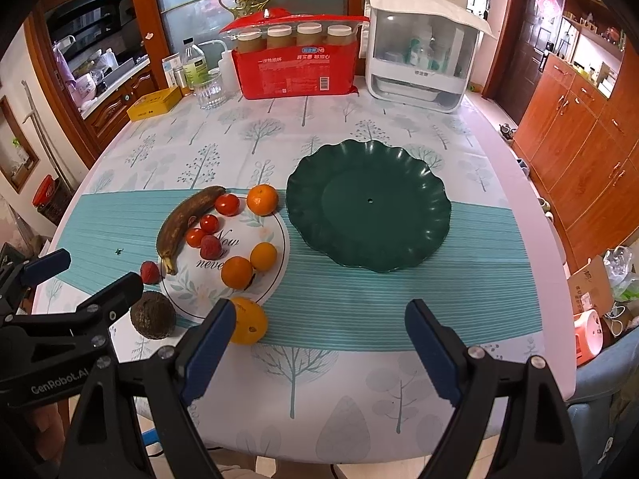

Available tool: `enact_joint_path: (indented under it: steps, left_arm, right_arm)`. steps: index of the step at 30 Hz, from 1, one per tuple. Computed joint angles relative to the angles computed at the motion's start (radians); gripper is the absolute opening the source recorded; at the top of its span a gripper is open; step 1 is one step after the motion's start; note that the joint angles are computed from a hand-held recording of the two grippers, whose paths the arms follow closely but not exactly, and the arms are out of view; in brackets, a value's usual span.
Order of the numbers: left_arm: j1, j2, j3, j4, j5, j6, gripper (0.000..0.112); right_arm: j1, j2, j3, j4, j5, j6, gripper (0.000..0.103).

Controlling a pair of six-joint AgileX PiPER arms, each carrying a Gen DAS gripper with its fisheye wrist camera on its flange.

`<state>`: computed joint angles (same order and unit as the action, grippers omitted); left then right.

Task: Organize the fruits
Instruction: 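Move left gripper toward the brown avocado while right gripper approaches the large yellow orange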

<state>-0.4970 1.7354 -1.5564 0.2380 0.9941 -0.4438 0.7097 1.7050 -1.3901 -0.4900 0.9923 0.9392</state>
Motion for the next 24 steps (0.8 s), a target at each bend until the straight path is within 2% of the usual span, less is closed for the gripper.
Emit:
enact_joint_path:
  steps: [24]
  left_arm:
    - [0.005, -0.048, 0.053, 0.007, 0.010, -0.039, 0.102]
  right_arm:
    - [-0.020, -0.031, 0.039, 0.079, -0.099, -0.076, 0.087]
